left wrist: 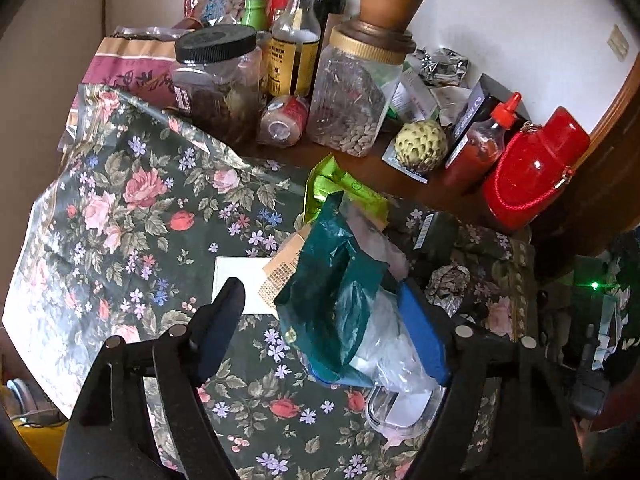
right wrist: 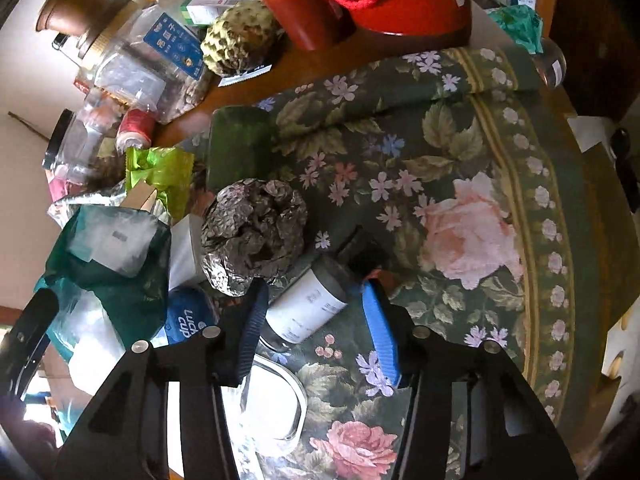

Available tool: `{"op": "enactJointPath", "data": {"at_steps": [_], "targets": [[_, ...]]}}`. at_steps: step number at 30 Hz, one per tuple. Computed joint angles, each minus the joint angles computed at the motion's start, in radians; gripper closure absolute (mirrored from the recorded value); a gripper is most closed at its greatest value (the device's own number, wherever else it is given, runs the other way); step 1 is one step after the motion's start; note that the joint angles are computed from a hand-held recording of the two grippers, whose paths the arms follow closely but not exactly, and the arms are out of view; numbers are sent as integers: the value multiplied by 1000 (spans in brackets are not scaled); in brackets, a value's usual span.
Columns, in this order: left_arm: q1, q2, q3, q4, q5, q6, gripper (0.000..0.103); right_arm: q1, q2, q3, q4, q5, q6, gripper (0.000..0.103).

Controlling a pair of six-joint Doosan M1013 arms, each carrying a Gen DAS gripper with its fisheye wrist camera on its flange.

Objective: Collect trash
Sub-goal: 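Grasp the small labelled glass bottle with the right tool while the left tool grasps the green plastic bag, then carry the bottle and bag with both tools down over the white bucket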

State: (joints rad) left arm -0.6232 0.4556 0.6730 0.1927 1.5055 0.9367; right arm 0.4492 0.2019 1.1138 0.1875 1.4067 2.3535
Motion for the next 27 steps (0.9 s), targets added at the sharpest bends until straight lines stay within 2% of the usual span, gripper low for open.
{"op": "enactJointPath", "data": {"at_steps": [4, 5, 6, 7, 8, 12, 14, 27], "targets": [[3, 8, -8, -21, 3, 1, 42, 16, 16, -27, -33, 33, -48, 60], [4, 10, -10, -31, 5, 1, 49, 18, 22, -36, -36, 38, -59, 63], [6, 12, -13, -40, 8, 2, 56, 17, 23, -37, -27, 41, -75, 70], [7, 14, -15, -49, 12, 4, 59, 19, 24, -35, -29, 45, -83, 74], [8, 15, -18, -58, 15, 5, 65, 19, 25, -38, -32, 55, -99, 75], [6, 10, -19, -67, 12, 7, 72, -3, 15, -12, 14, 34, -119, 77], [5, 7, -21, -70, 11, 12, 77, -7, 21, -22, -2, 51, -148, 77], [-38, -27, -54, 42, -38, -21, 80, -39, -51, -4, -41, 23, -275, 78]]}}
